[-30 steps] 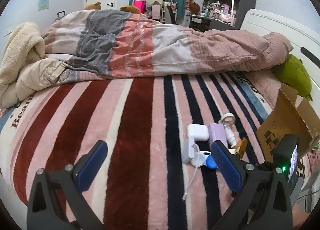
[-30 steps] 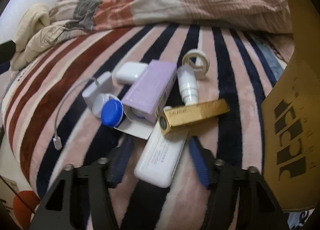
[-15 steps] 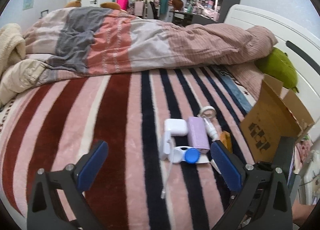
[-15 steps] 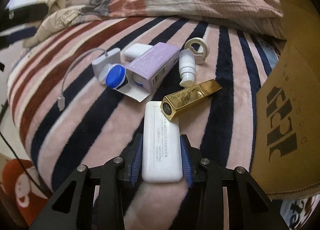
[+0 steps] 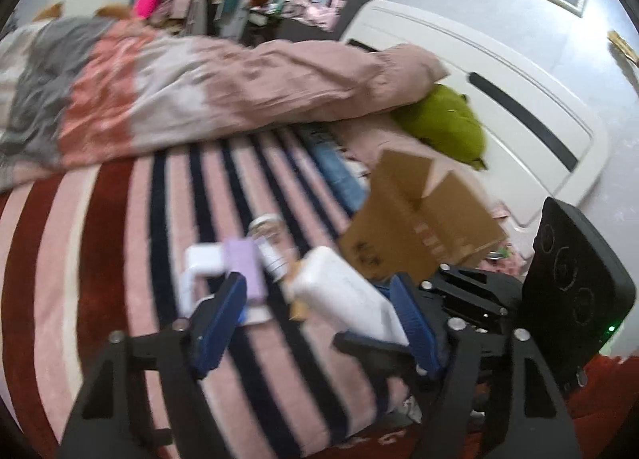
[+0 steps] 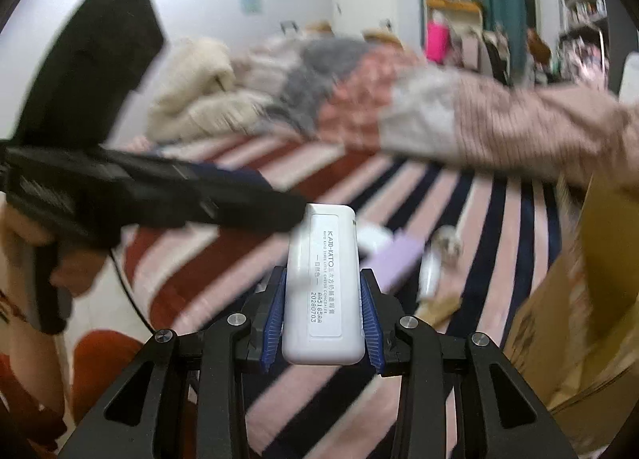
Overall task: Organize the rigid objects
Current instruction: 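Carry the power bank into the cardboard box and release it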
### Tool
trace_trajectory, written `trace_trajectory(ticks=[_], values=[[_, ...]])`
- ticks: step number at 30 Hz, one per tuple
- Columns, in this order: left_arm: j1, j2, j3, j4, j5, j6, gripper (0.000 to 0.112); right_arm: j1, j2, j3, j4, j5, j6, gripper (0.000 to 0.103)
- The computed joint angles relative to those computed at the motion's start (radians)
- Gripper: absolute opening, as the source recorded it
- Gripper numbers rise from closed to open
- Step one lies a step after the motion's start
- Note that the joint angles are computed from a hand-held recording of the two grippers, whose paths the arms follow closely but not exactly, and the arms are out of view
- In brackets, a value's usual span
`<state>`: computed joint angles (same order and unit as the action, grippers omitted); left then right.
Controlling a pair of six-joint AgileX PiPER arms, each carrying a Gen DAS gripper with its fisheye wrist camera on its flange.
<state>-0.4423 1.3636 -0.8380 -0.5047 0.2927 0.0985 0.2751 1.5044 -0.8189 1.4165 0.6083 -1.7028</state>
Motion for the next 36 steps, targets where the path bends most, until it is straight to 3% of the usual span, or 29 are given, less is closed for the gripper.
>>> trace_trajectory(ticks=[2,3,6,10,13,17,21,22,23,25,27,29,31,34,36], values=[[-0.047,0.038,-0.097,0.131,0.043,-0.132,0.047,-0.048,-0.027,-0.013,0.018,0.069,-0.034,0.031],[-0.077,0.079,-0.178,0.179,0.075,-0.177,0.044,-0.088,-0.038,-0.020,0.024,0.106,-0.052,0.031],[-0.130,0.207,-0.395,0.280,0.164,-0.260,0.042,-0.222,-0.018,-0.079,0.004,0.203,-0.035,0.031],[-0.160,0.434,-0.726,0.234,0.314,-0.216,0.042,-0.374,0.045,-0.178,-0.062,0.298,0.026,0.031],[-0.176,0.631,-1.011,0.238,0.465,-0.224,0.041,-0.464,0.141,-0.318,-0.199,0.355,0.170,0.031],[-0.187,0.848,-1.345,0.261,0.682,-0.264,0.041,-0.486,0.264,-0.507,-0.415,0.404,0.381,0.031],[-0.194,0.948,-1.497,0.304,0.796,-0.307,0.042,-0.446,0.344,-0.642,-0.639,0.444,0.555,0.031],[-0.194,0.963,-1.523,0.309,0.816,-0.313,0.048,-0.445,0.355,-0.649,-0.663,0.446,0.570,0.031],[-0.191,0.955,-1.508,0.306,0.815,-0.311,0.058,-0.432,0.367,-0.668,-0.706,0.444,0.611,0.031],[-0.188,0.904,-1.418,0.303,0.765,-0.311,0.062,-0.423,0.369,-0.667,-0.742,0.435,0.633,0.033],[-0.185,0.813,-1.276,0.318,0.687,-0.320,0.062,-0.416,0.357,-0.654,-0.749,0.419,0.639,0.043],[-0.182,0.680,-1.091,0.378,0.585,-0.364,0.066,-0.430,0.287,-0.561,-0.697,0.384,0.573,0.060],[-0.178,0.558,-0.934,0.459,0.509,-0.427,0.074,-0.419,0.228,-0.501,-0.613,0.335,0.483,0.067],[-0.168,0.372,-0.699,0.624,0.429,-0.571,0.082,-0.378,0.155,-0.433,-0.488,0.312,0.381,0.096],[-0.159,0.262,-0.553,0.741,0.399,-0.690,0.083,-0.341,0.113,-0.388,-0.398,0.323,0.314,0.101]])
